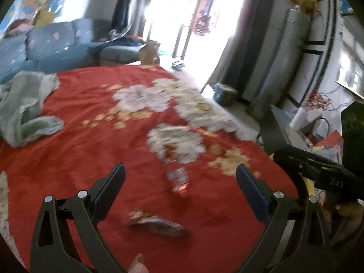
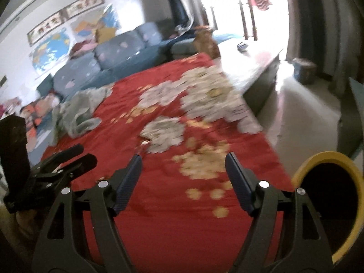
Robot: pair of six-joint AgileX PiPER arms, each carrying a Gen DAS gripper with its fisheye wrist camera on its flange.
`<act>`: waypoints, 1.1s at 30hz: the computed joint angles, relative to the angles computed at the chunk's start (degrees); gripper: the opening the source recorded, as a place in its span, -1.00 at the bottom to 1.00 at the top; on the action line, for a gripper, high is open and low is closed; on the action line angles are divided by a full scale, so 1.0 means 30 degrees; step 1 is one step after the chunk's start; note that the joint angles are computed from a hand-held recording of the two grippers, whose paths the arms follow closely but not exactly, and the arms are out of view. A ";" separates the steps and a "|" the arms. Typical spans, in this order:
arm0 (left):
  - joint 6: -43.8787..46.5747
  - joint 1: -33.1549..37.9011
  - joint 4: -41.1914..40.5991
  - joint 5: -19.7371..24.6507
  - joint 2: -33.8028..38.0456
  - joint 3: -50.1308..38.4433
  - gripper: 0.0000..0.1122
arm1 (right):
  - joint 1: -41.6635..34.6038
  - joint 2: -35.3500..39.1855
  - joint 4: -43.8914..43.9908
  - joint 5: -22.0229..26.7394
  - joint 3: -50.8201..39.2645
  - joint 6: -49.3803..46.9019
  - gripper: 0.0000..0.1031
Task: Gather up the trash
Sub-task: 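Move both tools back over the bedspread toward the last two wrappers, then grasp the brown candy wrapper with the left tool while the right tool grasps the red snack wrapper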
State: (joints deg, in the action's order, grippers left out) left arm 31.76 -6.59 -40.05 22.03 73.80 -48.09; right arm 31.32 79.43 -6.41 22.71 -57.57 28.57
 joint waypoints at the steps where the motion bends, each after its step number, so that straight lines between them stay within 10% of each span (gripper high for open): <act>1: 0.0595 0.0634 -0.0341 0.0276 -0.0056 0.0155 0.68 | 0.0253 0.0439 0.0349 -0.0022 -0.0254 -0.0193 0.30; 18: 0.5805 0.5346 -0.4825 0.6340 0.2231 0.0915 0.25 | 0.1057 0.7437 0.6198 0.1582 -0.5846 -0.4260 0.07; 26: 0.6353 0.4153 -0.5352 0.5555 0.2680 0.1350 0.17 | 0.0071 0.8186 1.1717 0.1908 -0.5754 -0.8912 -0.70; 33: 0.6052 0.3076 -0.5453 0.4698 0.3153 0.1119 -0.31 | -0.0390 0.6222 1.0530 0.0491 -0.3571 -0.7864 -0.72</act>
State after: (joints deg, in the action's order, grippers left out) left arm 49.91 2.64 -56.41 36.12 83.26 -44.73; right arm 30.15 98.09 25.18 24.18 -68.28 4.98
